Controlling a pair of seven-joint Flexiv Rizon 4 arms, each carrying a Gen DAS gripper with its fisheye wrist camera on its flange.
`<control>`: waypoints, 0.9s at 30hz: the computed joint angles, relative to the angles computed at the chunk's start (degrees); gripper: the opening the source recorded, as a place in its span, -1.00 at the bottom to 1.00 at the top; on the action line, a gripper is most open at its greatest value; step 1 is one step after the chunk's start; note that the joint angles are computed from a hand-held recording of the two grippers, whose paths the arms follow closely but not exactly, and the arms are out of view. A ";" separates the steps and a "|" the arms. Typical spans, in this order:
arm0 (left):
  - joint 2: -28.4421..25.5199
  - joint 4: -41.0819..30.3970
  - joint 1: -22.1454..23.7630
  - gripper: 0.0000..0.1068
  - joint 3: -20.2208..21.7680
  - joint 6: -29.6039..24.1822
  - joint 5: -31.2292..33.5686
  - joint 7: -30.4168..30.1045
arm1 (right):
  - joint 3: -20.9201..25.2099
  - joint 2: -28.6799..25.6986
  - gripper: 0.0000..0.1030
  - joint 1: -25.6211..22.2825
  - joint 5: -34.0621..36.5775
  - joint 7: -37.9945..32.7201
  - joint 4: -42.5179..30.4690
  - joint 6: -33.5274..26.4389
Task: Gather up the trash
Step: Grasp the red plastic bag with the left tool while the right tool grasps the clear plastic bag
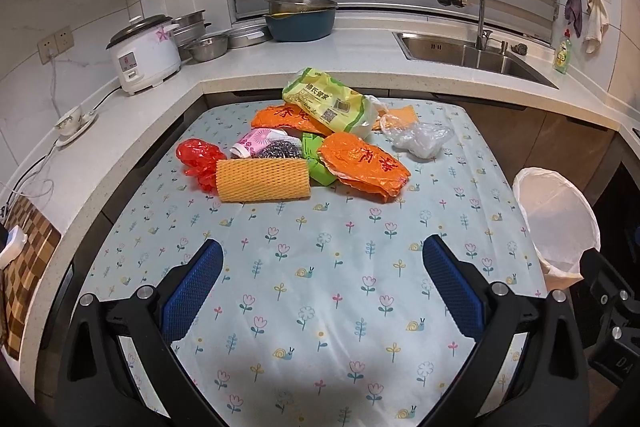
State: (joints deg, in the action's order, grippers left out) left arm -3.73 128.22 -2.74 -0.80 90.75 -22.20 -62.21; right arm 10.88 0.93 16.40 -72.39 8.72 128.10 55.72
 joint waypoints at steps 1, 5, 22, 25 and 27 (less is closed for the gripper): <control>-0.72 -0.24 0.58 0.79 -1.00 0.82 -2.39 1.85 | -0.36 -0.84 0.87 -0.09 -0.60 0.20 -0.70 0.27; -3.51 -3.02 2.90 0.79 -2.42 -0.63 -5.34 4.76 | -1.99 -4.36 0.87 -0.34 -1.84 0.56 -3.70 2.08; -24.42 -28.47 7.42 0.80 4.47 -9.56 6.15 -5.96 | -11.63 -26.54 0.87 3.12 4.84 -4.06 -24.97 9.60; -28.55 -34.17 7.59 0.80 5.89 -12.35 7.74 -8.46 | -13.30 -30.53 0.87 4.55 9.29 -7.55 -29.39 9.14; -31.24 -38.06 7.59 0.80 6.97 -14.07 8.87 -10.34 | -14.24 -33.05 0.87 5.32 12.42 -9.87 -32.29 8.66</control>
State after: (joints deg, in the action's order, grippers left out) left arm -34.97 90.16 4.85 6.17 76.67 -13.33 -72.54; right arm -3.36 -32.12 21.73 -59.96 -1.14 95.81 64.38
